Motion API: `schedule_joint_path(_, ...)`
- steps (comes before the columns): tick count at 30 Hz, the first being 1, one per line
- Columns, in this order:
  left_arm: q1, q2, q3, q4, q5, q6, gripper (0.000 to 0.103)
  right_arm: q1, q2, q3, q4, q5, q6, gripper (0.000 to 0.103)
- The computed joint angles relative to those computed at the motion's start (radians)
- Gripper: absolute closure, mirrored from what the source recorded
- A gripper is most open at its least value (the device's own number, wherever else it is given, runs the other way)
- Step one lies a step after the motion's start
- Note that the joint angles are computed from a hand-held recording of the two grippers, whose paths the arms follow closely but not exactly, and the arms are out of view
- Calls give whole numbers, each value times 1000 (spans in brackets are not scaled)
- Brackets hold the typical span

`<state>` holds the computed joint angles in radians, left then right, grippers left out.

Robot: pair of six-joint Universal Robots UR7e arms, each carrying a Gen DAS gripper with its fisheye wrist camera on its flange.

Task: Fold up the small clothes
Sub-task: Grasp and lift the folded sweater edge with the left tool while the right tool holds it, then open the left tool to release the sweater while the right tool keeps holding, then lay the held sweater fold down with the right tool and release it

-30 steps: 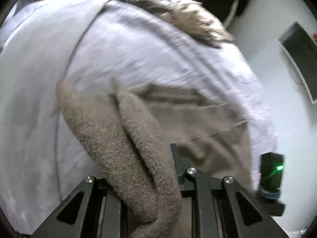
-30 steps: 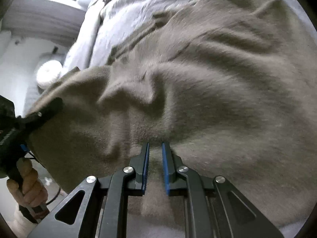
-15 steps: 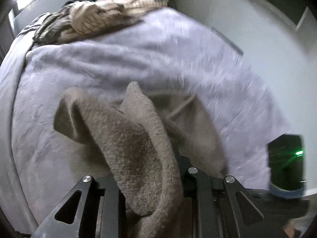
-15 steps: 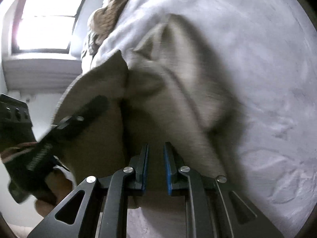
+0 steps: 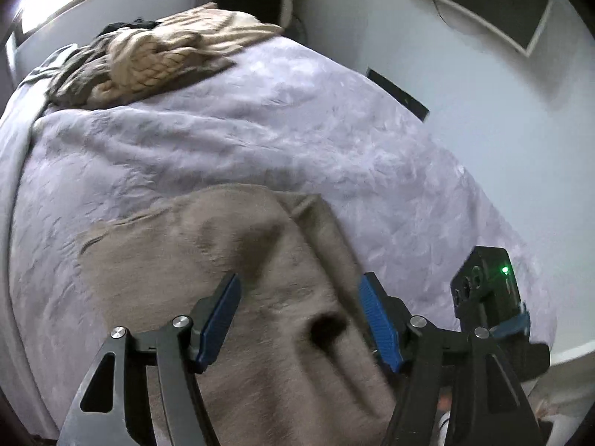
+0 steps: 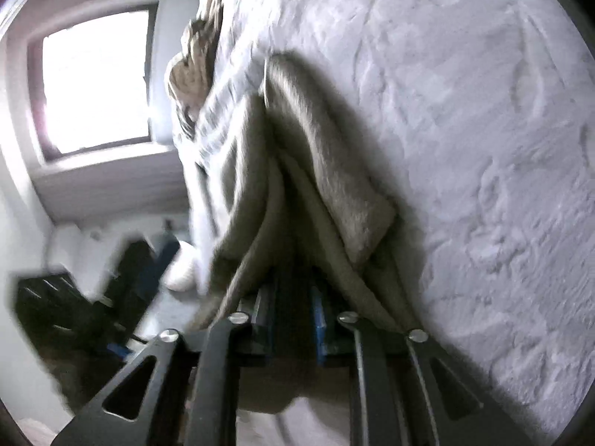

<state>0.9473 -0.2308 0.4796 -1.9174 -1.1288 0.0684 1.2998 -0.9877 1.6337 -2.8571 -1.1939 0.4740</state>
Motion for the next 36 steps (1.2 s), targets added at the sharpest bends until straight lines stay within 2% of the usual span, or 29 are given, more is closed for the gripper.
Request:
schedule_joint_path(1, 4, -9, 8, -4, 18, -17, 35, -13, 1, 14, -46, 43, 31, 47)
schedule_joint_path(2, 10, -19, 17, -8, 33, -33, 35, -29, 8, 26, -105, 107, 66, 43)
schedule_joint_path(4, 24, -45, 46, -15, 66, -70, 35, -41, 20, 13, -108, 164, 76, 41)
schedule_joint_path(5, 32, -60, 62, -19, 94, -90, 35, -40, 26, -11, -59, 168, 57, 41)
schedule_joint_path(8, 59, -81, 81, 16, 157, -148, 35, -13, 42, -93, 113, 106, -23, 41)
schedule_joint_path(11, 87, -104, 110, 46, 184, -211, 35, 24, 66, -190, 268, 11, -106, 41)
schedule_joint_path(15, 110, -146, 186, 36, 201, -254, 35, 56, 102, -302, 422, -72, -180, 42)
schedule_joint_path(16, 112, -152, 197, 33, 201, -259, 35, 66, 112, -328, 457, -102, -195, 45)
schedule_joint_path(17, 117, -160, 213, 22, 197, -266, 35, 78, 125, -358, 488, -139, -211, 53)
schedule_joint_path(18, 119, -163, 222, 14, 191, -269, 35, 92, 134, -382, 518, -185, -237, 86)
schedule_joint_path(19, 123, -166, 229, 8, 185, -273, 35, 115, 141, -405, 535, -251, -264, 85)
schedule_joint_path(21, 125, -162, 222, 14, 185, -284, 35, 154, 133, -412, 512, -309, -331, 85)
schedule_joint_path(25, 119, -167, 222, 2, 167, -269, 35, 192, 94, -382, 432, -357, -376, 86)
schedule_joint_path(28, 115, -162, 217, -11, 149, -240, 35, 174, 74, -350, 416, -407, -343, 86)
schedule_joint_path(31, 115, -143, 203, 5, 133, -224, 35, 139, 88, -348, 457, -460, -273, 85)
schedule_joint_path(32, 118, -139, 208, 1, 128, -220, 31, 126, 96, -353, 460, -447, -256, 85)
schedule_joint_path(33, 118, -136, 210, 3, 137, -223, 16, 119, 86, -333, 439, -435, -249, 85)
schedule_joint_path(34, 116, -137, 221, -4, 159, -225, 14, 118, 77, -319, 424, -437, -243, 84)
schedule_joint_path(36, 118, -152, 250, -29, 156, -216, 14, 135, 65, -313, 430, -503, -248, 80)
